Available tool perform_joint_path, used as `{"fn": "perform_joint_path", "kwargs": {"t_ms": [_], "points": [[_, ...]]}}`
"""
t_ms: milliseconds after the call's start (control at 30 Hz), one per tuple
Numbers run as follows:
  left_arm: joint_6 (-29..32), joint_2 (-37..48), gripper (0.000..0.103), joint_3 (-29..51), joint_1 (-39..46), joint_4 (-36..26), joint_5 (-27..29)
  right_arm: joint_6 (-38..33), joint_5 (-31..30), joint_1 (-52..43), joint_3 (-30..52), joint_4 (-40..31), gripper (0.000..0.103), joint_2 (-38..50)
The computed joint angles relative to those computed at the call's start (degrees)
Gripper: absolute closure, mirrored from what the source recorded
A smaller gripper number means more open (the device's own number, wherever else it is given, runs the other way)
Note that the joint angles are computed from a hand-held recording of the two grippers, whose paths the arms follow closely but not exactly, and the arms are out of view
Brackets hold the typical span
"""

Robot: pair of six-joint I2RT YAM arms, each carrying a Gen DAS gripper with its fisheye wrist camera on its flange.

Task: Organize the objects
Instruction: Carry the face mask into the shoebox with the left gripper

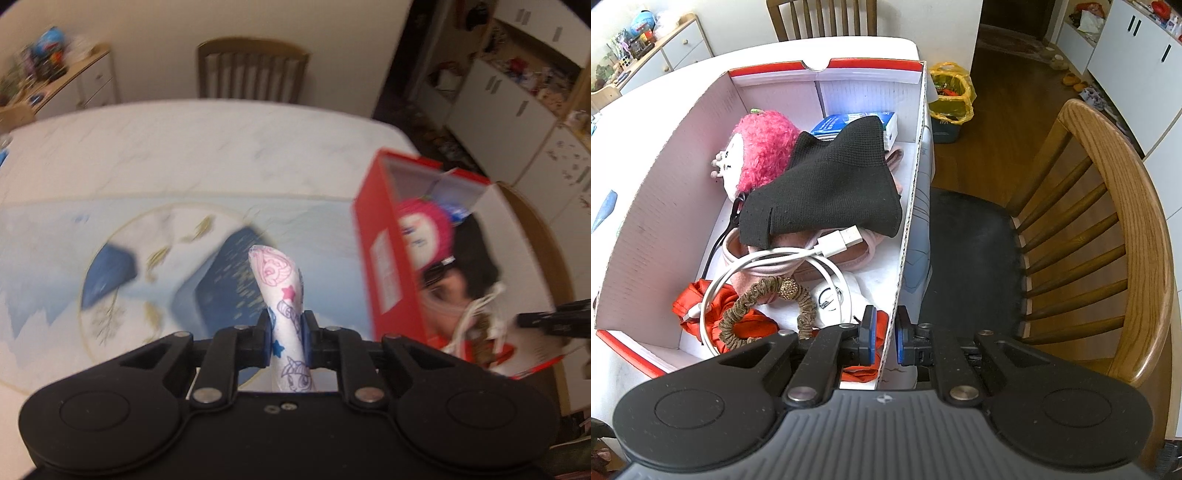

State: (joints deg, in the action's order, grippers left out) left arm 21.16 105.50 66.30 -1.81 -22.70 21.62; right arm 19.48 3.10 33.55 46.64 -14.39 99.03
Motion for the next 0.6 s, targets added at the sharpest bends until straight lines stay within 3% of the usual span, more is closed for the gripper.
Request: {"fn": "perform_joint_path", "kwargs": {"t_ms": [300, 600], "points": [[2.4, -6.1, 0.089, -0.5, -7.7, -3.2, 4.0, 0.2, -0.8, -0.4, -0.6, 0.7, 0.092, -0.4], [5.2, -5.7, 0.088, -0.9, -16.7, -3.7, 3.1, 0.1, -0.9, -0.5, -0.9, 0.8, 0.092, -1.0]]}}
